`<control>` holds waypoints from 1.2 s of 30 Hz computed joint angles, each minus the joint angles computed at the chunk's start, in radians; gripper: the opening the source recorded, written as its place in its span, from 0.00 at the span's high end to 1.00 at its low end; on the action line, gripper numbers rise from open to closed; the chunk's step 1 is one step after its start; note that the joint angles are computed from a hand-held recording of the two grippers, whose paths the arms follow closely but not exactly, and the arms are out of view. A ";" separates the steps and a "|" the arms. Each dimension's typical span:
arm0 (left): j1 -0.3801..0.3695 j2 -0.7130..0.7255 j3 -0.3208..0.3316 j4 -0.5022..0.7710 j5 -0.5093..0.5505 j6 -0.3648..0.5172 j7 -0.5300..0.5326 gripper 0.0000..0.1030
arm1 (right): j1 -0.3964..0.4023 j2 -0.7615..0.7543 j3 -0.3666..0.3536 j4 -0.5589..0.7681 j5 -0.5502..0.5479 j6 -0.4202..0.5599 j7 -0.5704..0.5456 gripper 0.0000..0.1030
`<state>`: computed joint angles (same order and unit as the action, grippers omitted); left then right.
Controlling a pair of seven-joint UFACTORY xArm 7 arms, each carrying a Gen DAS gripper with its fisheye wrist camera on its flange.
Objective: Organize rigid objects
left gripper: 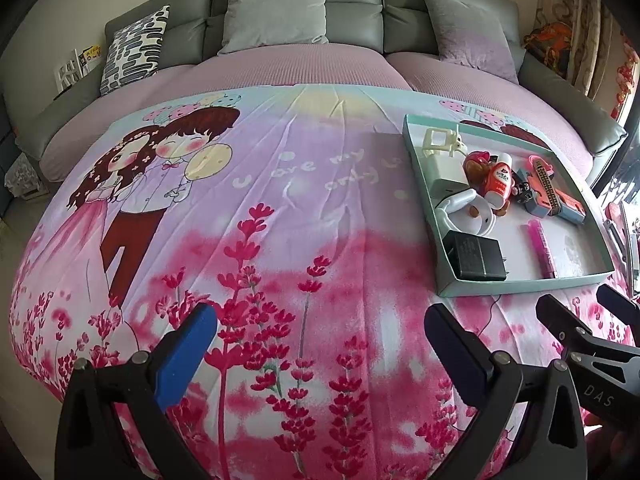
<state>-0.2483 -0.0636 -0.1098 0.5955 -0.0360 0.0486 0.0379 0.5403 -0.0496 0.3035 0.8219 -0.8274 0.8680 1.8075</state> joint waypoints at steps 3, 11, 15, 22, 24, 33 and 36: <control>-0.003 0.000 0.001 -0.001 -0.007 -0.003 0.004 0.00 | 0.000 0.000 0.000 0.000 0.003 0.000 0.000 0.00; -0.002 -0.003 0.001 -0.001 -0.012 -0.006 0.007 0.00 | -0.001 -0.002 0.000 -0.003 0.003 -0.004 0.000 0.00; 0.004 -0.006 -0.003 -0.003 0.006 -0.009 -0.011 0.00 | -0.001 -0.002 0.000 -0.004 0.003 -0.005 0.003 0.00; 0.019 -0.010 -0.012 -0.005 0.052 -0.011 -0.050 0.00 | -0.002 -0.005 0.000 -0.007 0.006 -0.009 0.002 0.00; 0.025 -0.011 -0.016 -0.004 0.073 -0.010 -0.068 0.00 | -0.003 -0.007 0.000 -0.010 0.006 -0.011 0.005 0.00; 0.035 -0.014 -0.018 -0.005 0.122 -0.015 -0.111 0.00 | -0.005 -0.006 0.001 -0.009 0.006 -0.012 0.005 0.00; 0.031 -0.015 -0.015 -0.005 0.119 -0.014 -0.108 0.00 | -0.005 -0.006 0.001 -0.010 0.006 -0.011 0.006 0.00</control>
